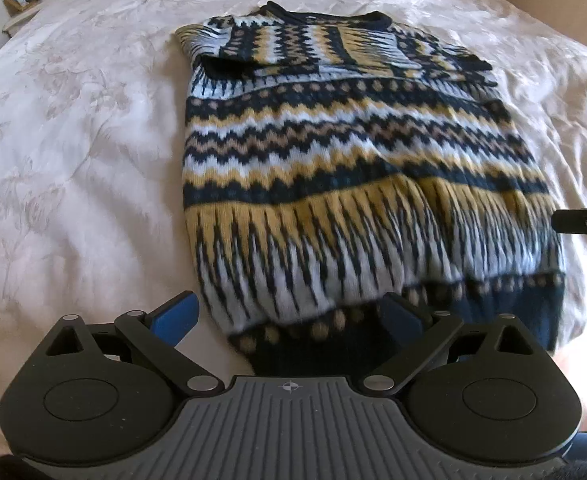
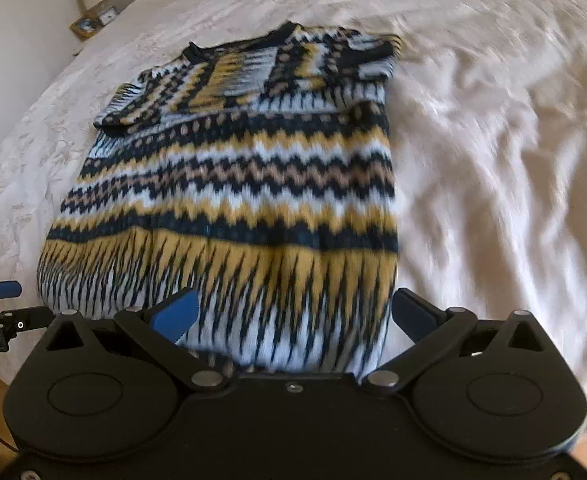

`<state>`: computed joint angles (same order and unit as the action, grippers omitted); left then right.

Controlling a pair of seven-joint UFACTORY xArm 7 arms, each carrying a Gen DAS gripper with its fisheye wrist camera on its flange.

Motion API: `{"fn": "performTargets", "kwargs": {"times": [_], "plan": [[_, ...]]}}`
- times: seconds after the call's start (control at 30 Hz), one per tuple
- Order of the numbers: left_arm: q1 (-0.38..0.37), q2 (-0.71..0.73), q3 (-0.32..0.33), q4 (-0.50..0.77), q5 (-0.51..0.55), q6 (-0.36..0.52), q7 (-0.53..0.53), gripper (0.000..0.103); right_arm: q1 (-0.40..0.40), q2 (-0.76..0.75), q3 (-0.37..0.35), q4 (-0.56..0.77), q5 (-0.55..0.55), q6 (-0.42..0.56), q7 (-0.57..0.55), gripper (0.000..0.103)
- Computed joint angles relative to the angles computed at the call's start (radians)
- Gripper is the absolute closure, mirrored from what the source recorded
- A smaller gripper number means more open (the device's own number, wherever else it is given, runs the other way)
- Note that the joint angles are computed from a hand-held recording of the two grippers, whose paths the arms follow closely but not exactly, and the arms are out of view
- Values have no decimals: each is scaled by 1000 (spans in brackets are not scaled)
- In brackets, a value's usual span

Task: Fold small clothes
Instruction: 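Lower both open tools onto the navy hem ribbing, then close both tools on the navy hem ribbing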

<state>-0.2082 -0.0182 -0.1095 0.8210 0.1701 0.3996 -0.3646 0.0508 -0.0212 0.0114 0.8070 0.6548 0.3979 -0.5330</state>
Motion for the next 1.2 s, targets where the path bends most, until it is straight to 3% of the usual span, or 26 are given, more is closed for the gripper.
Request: {"fn": "performTargets", "kwargs": {"times": [0.43,0.7,0.9,1.2], "plan": [[17,-119,-10,-193,-26,-110,12,5,94,-235,-37,-254,-61,-69,127,0],[15,-93,-5,-215,-77,-153,34,5,179,-249,-116,-275,37,-83,53,0],[13,-22,-4,-179,-70,-172,52,5,169,-170,-125,-236,134,-59,-5,0],[1,82,3,-105,-133,-168,97,3,68,-24,-53,-143,240,0,-92,0]]}}
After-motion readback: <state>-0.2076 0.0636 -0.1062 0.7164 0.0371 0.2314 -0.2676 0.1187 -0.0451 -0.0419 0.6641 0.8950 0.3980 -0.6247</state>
